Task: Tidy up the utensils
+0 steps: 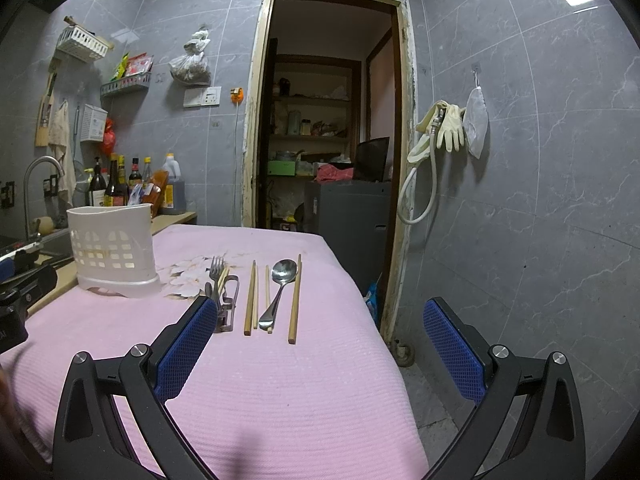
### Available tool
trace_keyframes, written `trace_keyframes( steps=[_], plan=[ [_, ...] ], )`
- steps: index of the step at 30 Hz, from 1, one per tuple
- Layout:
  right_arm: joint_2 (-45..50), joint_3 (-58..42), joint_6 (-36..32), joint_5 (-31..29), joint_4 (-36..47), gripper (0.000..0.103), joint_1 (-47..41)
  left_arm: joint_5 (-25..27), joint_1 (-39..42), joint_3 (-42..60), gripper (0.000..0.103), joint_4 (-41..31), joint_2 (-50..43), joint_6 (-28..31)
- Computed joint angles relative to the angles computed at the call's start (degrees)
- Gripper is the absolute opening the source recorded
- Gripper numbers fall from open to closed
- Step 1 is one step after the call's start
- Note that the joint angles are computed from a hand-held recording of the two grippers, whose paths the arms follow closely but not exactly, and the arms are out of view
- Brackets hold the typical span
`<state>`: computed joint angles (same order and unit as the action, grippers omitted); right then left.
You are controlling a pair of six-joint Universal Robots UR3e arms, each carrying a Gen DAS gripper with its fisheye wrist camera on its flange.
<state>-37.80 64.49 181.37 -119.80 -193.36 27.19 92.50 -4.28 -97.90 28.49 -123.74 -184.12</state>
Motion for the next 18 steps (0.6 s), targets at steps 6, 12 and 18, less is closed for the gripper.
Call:
trace_keyframes(
  steps=[6, 12, 18],
  plan=[
    [0.0, -0.1, 0.0, 0.0, 0.1, 0.103, 0.0, 0.0, 0.0, 0.0, 0.101, 0.0, 0.0, 0.1],
    [0.1, -0.2, 0.1, 0.0, 0.2, 0.103, 0.0, 0.0, 0.0, 0.0, 0.101, -0.2, 0.1, 0.1],
    [0.2, -0.3, 0.1, -0.1, 0.3, 0.103, 0.1, -0.1, 0.1, -0.1, 0.101, -0.1, 0.2, 0.0]
  ],
)
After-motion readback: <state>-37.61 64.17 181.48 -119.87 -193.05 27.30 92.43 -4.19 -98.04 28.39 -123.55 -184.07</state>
